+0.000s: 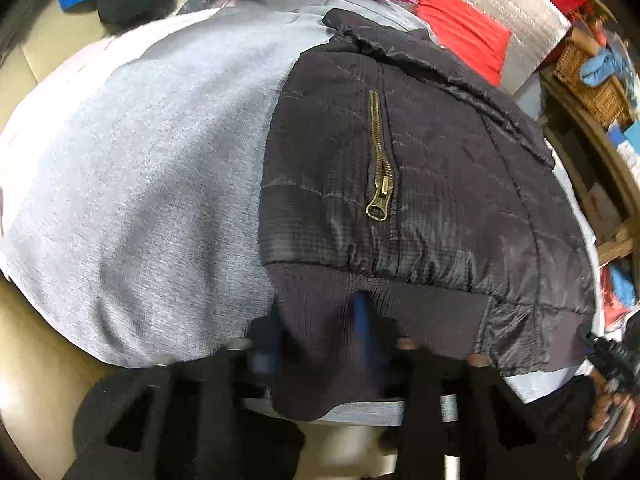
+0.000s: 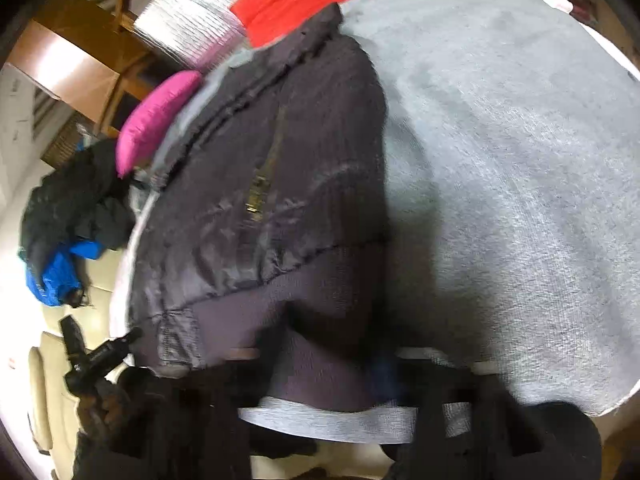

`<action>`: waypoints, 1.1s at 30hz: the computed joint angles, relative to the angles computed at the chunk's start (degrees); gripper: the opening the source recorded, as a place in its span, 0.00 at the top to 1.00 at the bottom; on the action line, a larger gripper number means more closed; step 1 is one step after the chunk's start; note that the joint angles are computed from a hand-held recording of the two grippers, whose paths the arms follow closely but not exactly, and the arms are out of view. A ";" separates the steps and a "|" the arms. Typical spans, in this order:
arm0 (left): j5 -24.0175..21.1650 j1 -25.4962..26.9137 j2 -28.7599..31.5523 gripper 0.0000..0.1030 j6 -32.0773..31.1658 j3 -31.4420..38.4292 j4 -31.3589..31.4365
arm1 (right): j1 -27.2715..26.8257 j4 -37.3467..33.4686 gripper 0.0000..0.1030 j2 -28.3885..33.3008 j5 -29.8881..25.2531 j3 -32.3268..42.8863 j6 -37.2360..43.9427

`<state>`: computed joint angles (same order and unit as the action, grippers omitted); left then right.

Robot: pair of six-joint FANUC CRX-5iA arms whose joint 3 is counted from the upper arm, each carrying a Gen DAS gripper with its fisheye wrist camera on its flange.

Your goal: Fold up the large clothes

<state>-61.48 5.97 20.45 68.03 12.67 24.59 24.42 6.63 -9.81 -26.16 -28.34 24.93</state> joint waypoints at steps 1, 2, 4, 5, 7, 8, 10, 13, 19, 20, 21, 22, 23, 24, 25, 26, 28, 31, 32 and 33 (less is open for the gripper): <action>-0.29 0.00 0.31 0.82 0.06 0.41 0.21 | -0.59 -2.48 0.84 0.00 0.14 0.43 1.68; -0.68 0.20 0.45 0.89 -0.07 0.64 0.77 | -1.03 -4.40 0.84 0.01 -0.05 0.94 3.19; -1.00 0.72 0.38 0.92 -0.55 0.48 2.41 | -0.82 -4.07 0.85 -0.14 -0.55 1.13 3.45; -0.80 0.94 -0.05 0.92 -1.24 0.06 3.00 | -0.83 -4.88 0.86 -0.38 -0.50 1.34 4.40; -0.19 1.30 -1.21 0.92 -2.40 -1.25 3.86 | -0.87 -5.45 0.86 -1.23 0.02 1.16 5.02; 0.20 1.45 -1.87 0.92 -3.10 -2.08 4.57 | -0.93 -5.93 0.86 -1.83 0.39 0.90 5.21; 0.41 1.78 -2.57 0.92 -3.85 -3.02 5.24 | -0.91 -5.89 0.86 -2.96 0.68 0.28 5.23; -0.66 2.00 -2.09 0.92 -3.99 -2.62 4.86 | -0.39 -5.08 0.86 -3.81 0.61 -0.48 4.34; -0.43 1.67 -0.44 0.80 -1.28 -1.28 4.19 | -2.09 -10.26 0.79 -2.17 1.67 0.62 8.21; -0.41 1.68 -0.27 0.69 -0.36 -1.23 4.07 | -1.93 -9.22 0.76 -2.39 2.47 0.02 6.79; 0.44 1.50 -0.48 0.63 0.57 -1.38 3.37 | -1.69 -7.79 0.61 -2.53 2.82 -0.50 5.34; 1.16 1.55 -0.88 0.57 0.54 -1.92 3.24 | -1.40 -6.42 0.37 -2.76 3.06 -1.01 3.92; 1.86 1.39 -1.08 0.56 0.22 -2.28 3.44 | -0.99 -4.29 0.32 -3.10 3.68 -1.84 1.86; 1.82 1.25 -0.96 0.56 -0.30 -2.32 3.93 | -0.64 -1.98 0.32 -3.42 4.14 -2.69 -0.14; 1.75 1.07 -0.77 0.56 -0.52 -2.21 4.08 | -0.56 -1.19 0.33 -3.26 3.83 -2.62 -0.59; 1.62 0.65 -0.44 0.56 -0.59 -1.77 3.59 | -0.78 -2.53 0.35 -2.83 3.35 -1.89 0.69; 0.67 -0.25 0.59 0.63 0.69 0.01 1.13 | -1.36 -5.62 0.67 -1.79 2.83 -0.37 3.60; 1.32 -0.40 0.57 0.88 1.67 -0.13 1.20 | -1.78 -7.49 0.84 0.22 0.39 1.74 4.80; 1.29 -0.14 0.47 0.90 1.19 -0.51 2.31 | -1.71 -7.34 0.85 0.15 0.27 1.82 4.80; 1.11 0.30 0.30 0.91 0.33 -0.96 3.72 | -1.59 -7.03 0.85 -0.08 0.25 1.75 4.84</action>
